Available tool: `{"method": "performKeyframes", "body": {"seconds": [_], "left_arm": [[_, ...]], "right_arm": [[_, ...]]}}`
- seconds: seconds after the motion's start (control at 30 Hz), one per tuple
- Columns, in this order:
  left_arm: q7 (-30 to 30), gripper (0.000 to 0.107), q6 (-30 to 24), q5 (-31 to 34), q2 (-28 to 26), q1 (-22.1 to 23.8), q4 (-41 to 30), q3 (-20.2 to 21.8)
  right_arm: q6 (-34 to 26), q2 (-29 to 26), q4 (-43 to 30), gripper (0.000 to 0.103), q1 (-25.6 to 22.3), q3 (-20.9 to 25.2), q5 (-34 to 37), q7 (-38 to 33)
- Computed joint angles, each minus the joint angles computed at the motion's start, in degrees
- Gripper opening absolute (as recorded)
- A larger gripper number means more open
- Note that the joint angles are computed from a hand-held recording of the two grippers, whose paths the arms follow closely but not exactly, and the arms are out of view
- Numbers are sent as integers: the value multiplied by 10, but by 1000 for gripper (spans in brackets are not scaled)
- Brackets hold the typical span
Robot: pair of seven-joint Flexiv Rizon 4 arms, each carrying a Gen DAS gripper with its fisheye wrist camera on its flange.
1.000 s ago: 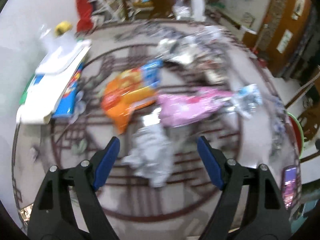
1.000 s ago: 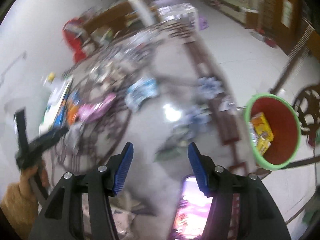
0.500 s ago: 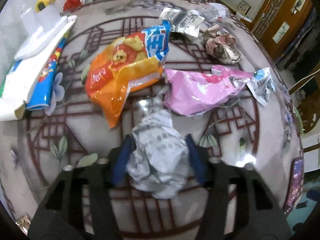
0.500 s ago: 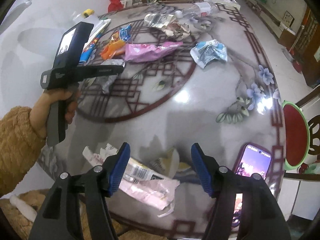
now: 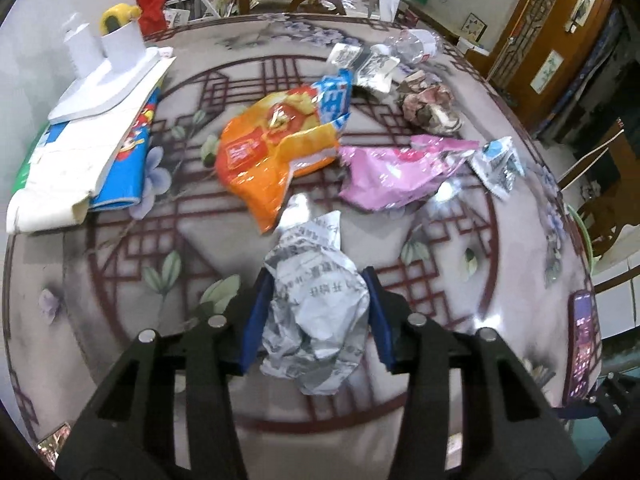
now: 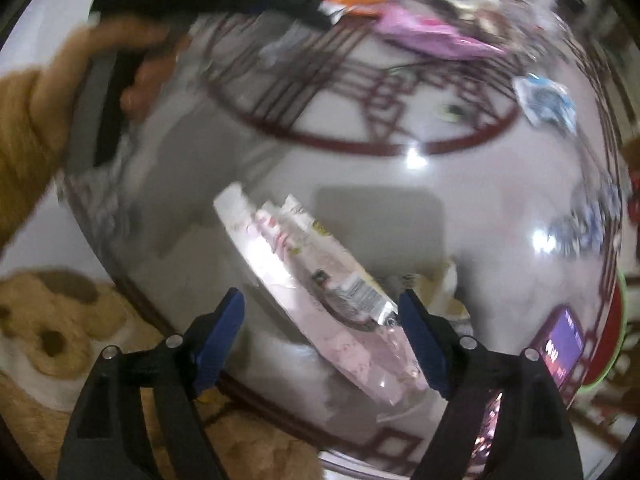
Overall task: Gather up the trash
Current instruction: 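Grasp crumpled grey paper with the left gripper while the right grasps a white wrapper, then lift the crumpled paper and white wrapper and carry them toward the red bucket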
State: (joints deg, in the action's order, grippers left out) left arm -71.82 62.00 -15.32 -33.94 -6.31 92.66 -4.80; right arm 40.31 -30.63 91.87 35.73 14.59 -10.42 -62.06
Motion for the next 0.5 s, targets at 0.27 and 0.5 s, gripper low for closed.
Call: {"method": "performKeyframes", "body": {"seconds": [0.27,0.5], "left_arm": [[-8,47,-21,-12,6,14,17,1],[-19,49,-23,-13,8,15,25,7]], "right_arm": [[-50,-35,-15,76,33,-19,-61,-2],[-8,-27,4,43,27,-19,-62,20]]}}
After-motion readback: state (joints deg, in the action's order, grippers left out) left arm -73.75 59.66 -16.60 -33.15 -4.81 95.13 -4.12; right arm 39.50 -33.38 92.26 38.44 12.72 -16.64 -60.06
